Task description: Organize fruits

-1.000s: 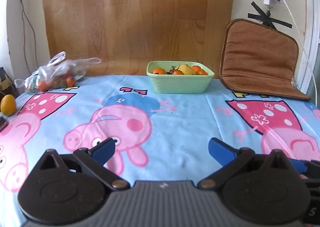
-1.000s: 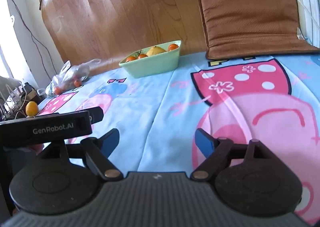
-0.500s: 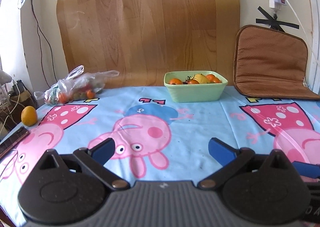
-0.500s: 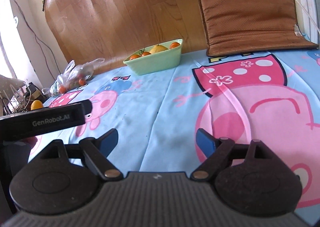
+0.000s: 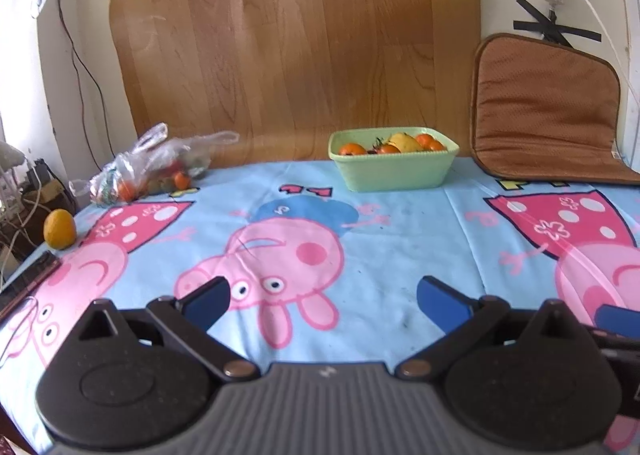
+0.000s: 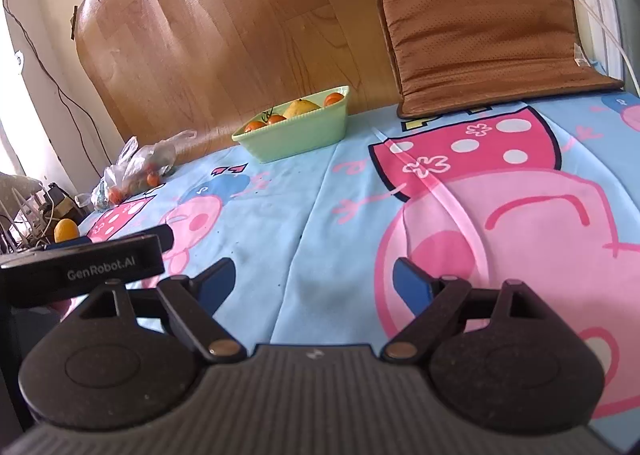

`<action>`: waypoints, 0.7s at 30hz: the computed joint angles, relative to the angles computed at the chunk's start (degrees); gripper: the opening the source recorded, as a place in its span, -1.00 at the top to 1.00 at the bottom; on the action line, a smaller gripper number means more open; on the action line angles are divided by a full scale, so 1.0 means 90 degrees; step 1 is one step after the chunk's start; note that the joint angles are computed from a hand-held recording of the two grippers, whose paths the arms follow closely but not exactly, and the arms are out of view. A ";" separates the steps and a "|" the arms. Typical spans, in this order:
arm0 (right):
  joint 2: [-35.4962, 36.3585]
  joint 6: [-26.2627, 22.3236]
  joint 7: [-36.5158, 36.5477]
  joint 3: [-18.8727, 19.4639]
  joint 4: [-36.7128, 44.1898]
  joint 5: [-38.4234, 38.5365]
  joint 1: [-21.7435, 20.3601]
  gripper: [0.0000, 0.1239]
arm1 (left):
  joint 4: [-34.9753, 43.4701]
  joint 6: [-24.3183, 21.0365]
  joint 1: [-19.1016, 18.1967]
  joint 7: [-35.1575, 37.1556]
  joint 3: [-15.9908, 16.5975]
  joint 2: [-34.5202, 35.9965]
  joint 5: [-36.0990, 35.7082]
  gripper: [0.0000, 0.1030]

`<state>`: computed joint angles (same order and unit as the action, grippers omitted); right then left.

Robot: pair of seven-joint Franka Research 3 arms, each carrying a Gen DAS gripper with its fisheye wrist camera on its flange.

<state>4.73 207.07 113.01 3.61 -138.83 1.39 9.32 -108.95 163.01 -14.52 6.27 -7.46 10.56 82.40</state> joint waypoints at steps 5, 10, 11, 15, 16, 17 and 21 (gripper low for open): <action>-0.0027 0.0056 -0.0133 -0.0012 -0.0029 0.0215 0.0058 -0.42 | -0.0037 0.0062 0.0002 0.0386 -0.0028 0.0019 -0.0381 -1.00; -0.0023 0.0113 0.0062 -0.0014 -0.0042 0.0060 -0.0001 -0.42 | -0.0070 0.0002 -0.0046 0.0562 -0.0017 -0.0001 -0.0577 -1.00; -0.0024 0.0116 0.0090 -0.0016 -0.0042 0.0032 -0.0009 -0.42 | -0.0071 -0.0018 -0.0050 0.0611 -0.0019 -0.0002 -0.0636 -1.00; -0.0031 0.0121 0.0143 -0.0018 -0.0047 -0.0002 -0.0012 -0.42 | -0.0075 -0.0095 -0.0063 0.0836 -0.0022 -0.0008 -0.0821 -1.00; -0.0031 0.0121 0.0162 -0.0020 -0.0044 -0.0021 -0.0017 -0.42 | -0.0071 -0.0149 -0.0063 0.0993 -0.0039 -0.0003 -0.0958 -1.00; -0.0035 0.0121 0.0160 -0.0021 -0.0045 -0.0016 -0.0014 -0.42 | -0.0060 -0.0166 -0.0070 0.1055 -0.0038 0.0007 -0.1012 -1.00; -0.0039 0.0126 0.0205 -0.0024 -0.0036 -0.0081 -0.0026 -0.42 | -0.0038 -0.0239 -0.0111 0.1016 -0.0003 0.0009 -0.0976 -1.00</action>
<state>4.38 208.20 114.86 3.39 -139.15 0.66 9.09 -109.29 160.86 -15.52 15.41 -7.48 10.63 73.61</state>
